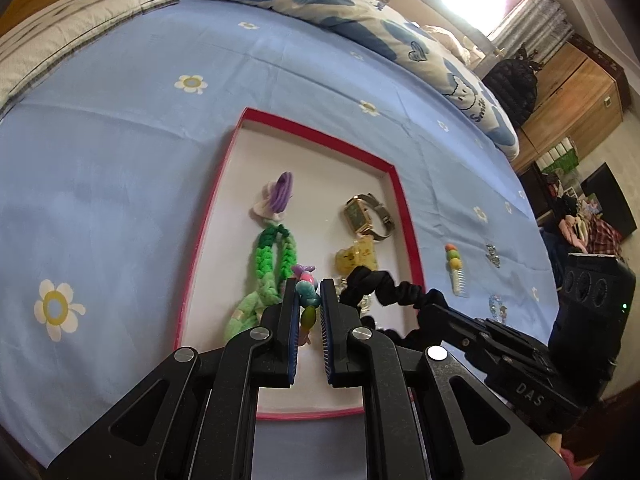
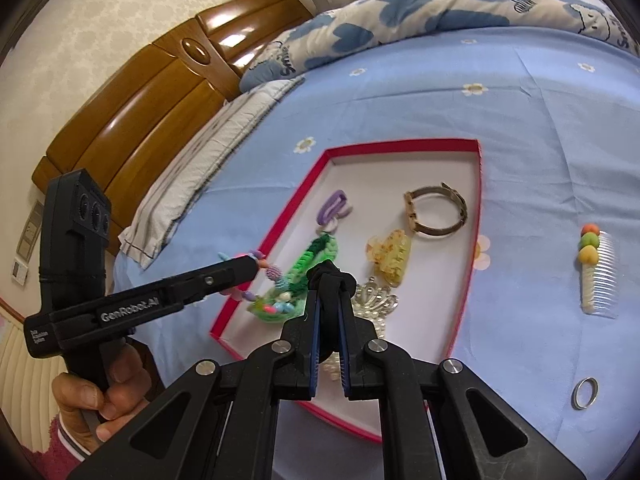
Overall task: Organize jewelry
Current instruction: 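Carry the bracelet and scrunchie into the red tray and open both tools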
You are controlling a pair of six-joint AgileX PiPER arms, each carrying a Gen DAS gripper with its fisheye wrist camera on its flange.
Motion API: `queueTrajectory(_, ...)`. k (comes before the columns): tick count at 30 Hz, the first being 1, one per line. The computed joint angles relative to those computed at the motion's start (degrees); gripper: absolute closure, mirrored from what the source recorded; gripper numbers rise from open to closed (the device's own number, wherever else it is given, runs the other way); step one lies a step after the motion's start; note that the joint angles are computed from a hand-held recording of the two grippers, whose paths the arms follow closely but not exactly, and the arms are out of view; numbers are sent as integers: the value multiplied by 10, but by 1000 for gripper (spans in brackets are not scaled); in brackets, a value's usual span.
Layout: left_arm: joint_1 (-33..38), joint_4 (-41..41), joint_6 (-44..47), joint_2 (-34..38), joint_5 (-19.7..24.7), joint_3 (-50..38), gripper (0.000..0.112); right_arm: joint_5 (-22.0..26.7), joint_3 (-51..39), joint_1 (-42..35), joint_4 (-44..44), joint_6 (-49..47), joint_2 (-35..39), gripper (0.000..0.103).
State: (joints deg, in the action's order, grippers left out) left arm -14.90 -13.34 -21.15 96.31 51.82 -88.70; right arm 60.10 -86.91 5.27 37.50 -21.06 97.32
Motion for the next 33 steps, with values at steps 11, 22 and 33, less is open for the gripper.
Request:
queueTrajectory(11,4,48,-29,26,7,13,104,-8,2,-5,-36,16,28,91)
queueTrajectory(22,2,71,-48,37,26,10,99,-3,-5,3,-51,26,42,82)
queueTrajectory(33,-10,87,-58,26,39,4,80,-6,9,-6,-33,16,23,62)
